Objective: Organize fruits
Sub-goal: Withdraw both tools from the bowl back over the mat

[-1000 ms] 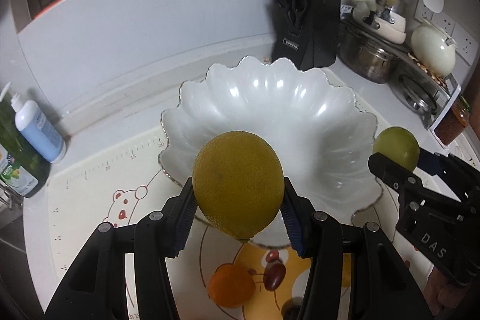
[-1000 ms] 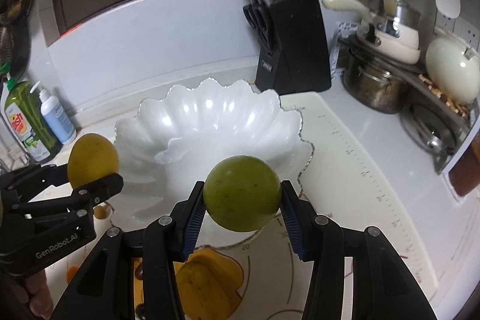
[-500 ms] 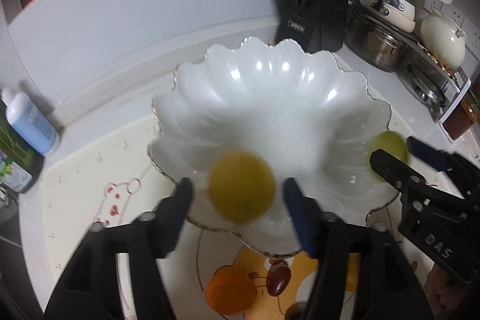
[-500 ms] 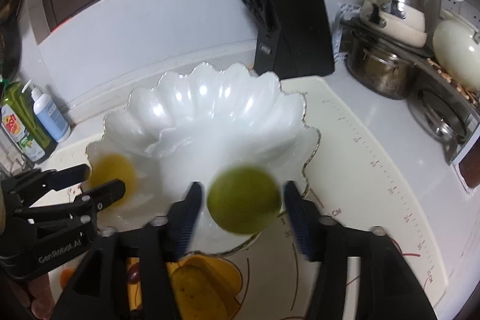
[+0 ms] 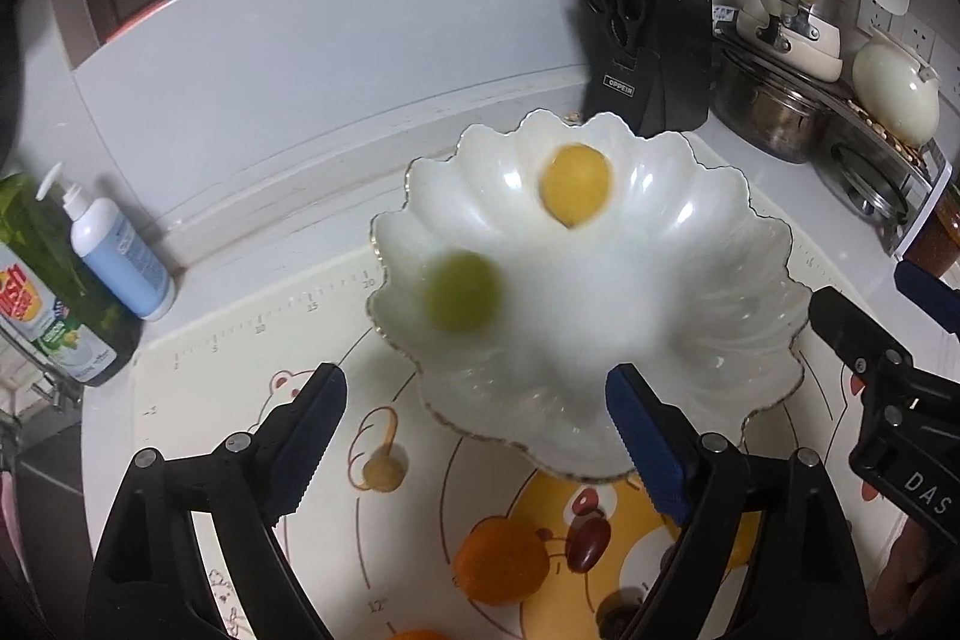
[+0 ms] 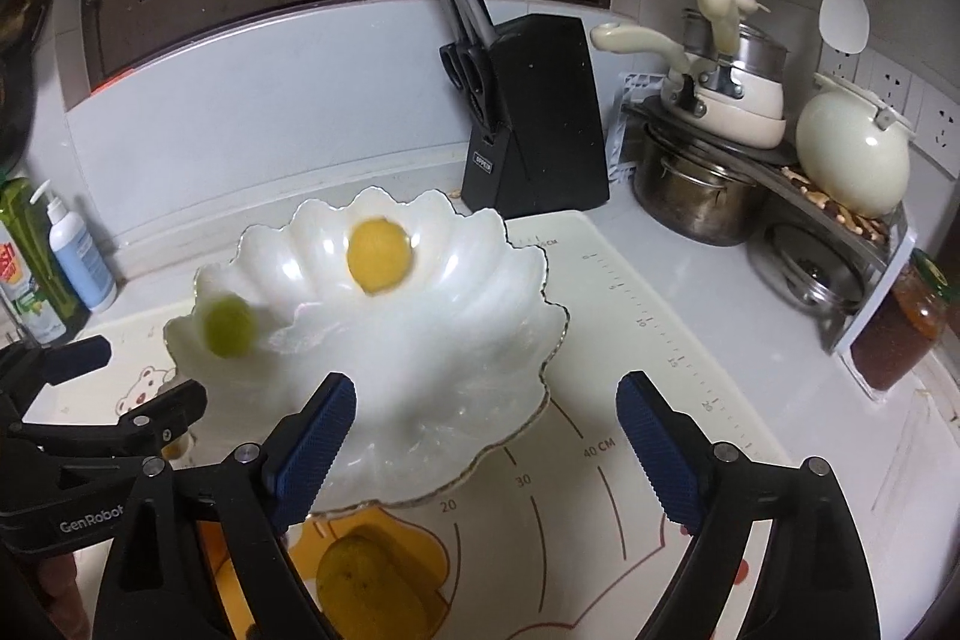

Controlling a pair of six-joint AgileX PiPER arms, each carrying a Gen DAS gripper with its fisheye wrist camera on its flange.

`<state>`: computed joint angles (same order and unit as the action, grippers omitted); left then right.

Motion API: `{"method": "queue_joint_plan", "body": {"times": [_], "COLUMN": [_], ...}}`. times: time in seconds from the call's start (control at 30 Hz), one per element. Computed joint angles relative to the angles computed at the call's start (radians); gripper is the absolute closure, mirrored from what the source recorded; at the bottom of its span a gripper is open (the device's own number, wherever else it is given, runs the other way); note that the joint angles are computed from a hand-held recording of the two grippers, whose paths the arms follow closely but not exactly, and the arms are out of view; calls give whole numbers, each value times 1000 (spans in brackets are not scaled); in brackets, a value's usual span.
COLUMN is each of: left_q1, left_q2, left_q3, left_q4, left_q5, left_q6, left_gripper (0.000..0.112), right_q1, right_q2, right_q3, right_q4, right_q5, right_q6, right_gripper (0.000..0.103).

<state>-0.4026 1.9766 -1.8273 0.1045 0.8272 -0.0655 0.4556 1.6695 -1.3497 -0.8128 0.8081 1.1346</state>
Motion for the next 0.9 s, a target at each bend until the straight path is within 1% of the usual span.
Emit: {"method": "queue_joint_plan", "body": {"times": [0.13, 0.37, 0.53, 0.73, 0.9], "left_q1": [-6, -21, -20, -3, 29], "left_q2": [-75, -171, -257, -364, -448], "left_q3": [104, 230, 338, 462, 569], "left_q4": [27, 41, 54, 51, 36], "left_q5": [-50, -84, -122, -168, -200], "left_q6": [-26, -62, -90, -80, -62], "left_gripper": [20, 20, 20, 20, 20], "right_q1": [35, 83, 140, 227, 300], "right_q2": [-35, -101, -132, -162, -167], "right_q3": [35, 94, 114, 136, 155], "right_q4": [-31, -47, -68, -91, -102], "right_q5": [26, 73, 127, 186, 217], "right_q6": [37, 95, 133, 189, 235], "right_gripper": [14, 14, 14, 14, 14]}}
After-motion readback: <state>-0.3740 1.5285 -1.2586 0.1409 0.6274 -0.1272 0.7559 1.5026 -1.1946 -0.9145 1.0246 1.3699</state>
